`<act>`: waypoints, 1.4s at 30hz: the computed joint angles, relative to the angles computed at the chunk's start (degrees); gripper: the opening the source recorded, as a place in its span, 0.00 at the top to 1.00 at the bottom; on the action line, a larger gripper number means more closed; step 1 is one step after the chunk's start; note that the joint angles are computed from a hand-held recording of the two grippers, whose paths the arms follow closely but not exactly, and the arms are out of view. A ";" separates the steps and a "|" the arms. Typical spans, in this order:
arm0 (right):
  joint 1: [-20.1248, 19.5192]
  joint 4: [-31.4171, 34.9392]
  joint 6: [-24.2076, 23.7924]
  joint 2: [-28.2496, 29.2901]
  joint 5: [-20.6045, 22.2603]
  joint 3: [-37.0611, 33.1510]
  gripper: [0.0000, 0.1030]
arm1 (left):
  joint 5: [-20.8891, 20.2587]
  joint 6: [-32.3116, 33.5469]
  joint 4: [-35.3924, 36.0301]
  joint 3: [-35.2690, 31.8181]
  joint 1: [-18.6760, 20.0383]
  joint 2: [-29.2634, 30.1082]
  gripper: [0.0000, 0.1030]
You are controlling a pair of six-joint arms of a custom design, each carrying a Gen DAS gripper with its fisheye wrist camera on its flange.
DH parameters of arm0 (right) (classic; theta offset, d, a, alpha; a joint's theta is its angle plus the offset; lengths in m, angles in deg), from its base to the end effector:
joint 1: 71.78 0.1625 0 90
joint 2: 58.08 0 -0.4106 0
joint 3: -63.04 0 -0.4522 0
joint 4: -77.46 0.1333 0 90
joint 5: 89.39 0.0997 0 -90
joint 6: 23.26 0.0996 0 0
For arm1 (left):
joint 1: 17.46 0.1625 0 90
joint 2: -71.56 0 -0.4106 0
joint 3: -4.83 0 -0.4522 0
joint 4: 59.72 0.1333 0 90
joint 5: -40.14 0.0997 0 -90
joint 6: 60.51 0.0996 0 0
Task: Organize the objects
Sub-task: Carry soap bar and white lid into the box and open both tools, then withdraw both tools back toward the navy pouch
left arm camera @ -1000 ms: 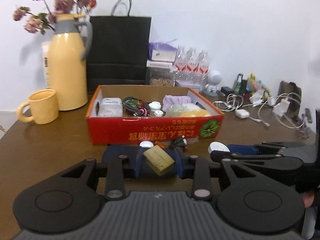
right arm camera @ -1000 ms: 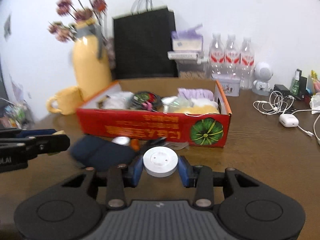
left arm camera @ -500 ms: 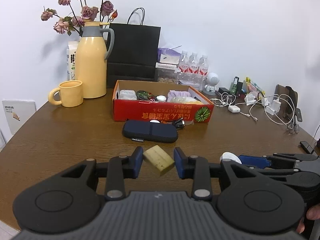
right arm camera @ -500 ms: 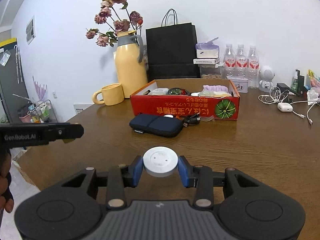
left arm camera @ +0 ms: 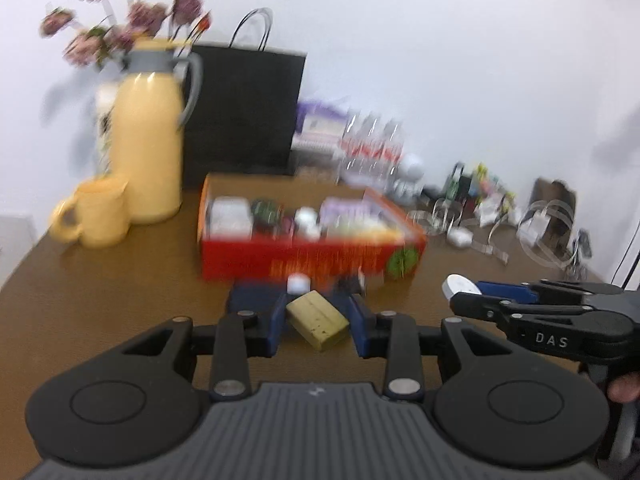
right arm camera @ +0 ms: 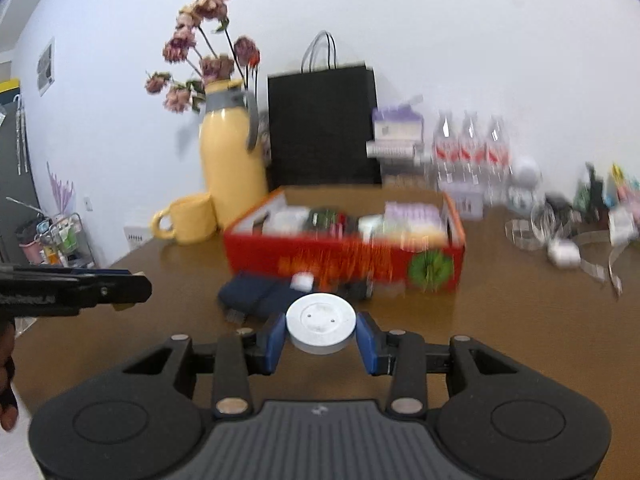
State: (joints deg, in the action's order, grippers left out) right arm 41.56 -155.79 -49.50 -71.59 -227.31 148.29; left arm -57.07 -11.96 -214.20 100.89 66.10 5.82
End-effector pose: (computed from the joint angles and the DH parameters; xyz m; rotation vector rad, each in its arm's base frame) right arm 0.3064 -0.5603 -0.0976 0.2483 -2.0084 1.3657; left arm 0.0419 -0.7062 0.2828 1.3918 2.5524 -0.8993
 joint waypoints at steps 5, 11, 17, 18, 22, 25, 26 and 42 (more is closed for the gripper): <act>-3.89 5.18 -5.10 -2.25 4.95 -6.41 0.64 | 1.68 2.12 3.08 -15.87 -2.63 12.03 0.66; -9.71 24.84 0.88 -1.92 8.06 -17.75 0.64 | 12.01 -1.33 13.24 -38.74 -4.24 29.43 0.66; -12.72 36.49 4.87 3.02 7.39 -28.42 0.44 | 15.34 0.63 16.40 -46.00 -3.65 35.56 0.53; -13.16 35.87 5.94 3.05 8.59 -28.23 0.43 | 14.81 0.75 16.30 -46.35 -3.34 35.83 0.47; -13.82 34.84 9.31 1.97 10.53 -26.60 0.40 | 13.31 0.35 16.28 -45.94 -3.08 34.92 0.44; -13.07 33.19 9.58 0.98 9.53 -25.37 0.37 | 12.66 -0.63 12.74 -42.46 -3.36 32.19 0.39; -12.67 32.25 9.37 0.45 9.11 -24.49 0.37 | 12.29 -0.90 12.65 -41.84 -3.45 31.48 0.39; -3.15 13.19 9.75 -5.96 -2.92 -1.30 0.24 | 8.46 2.30 -10.49 -1.02 -1.28 2.58 0.03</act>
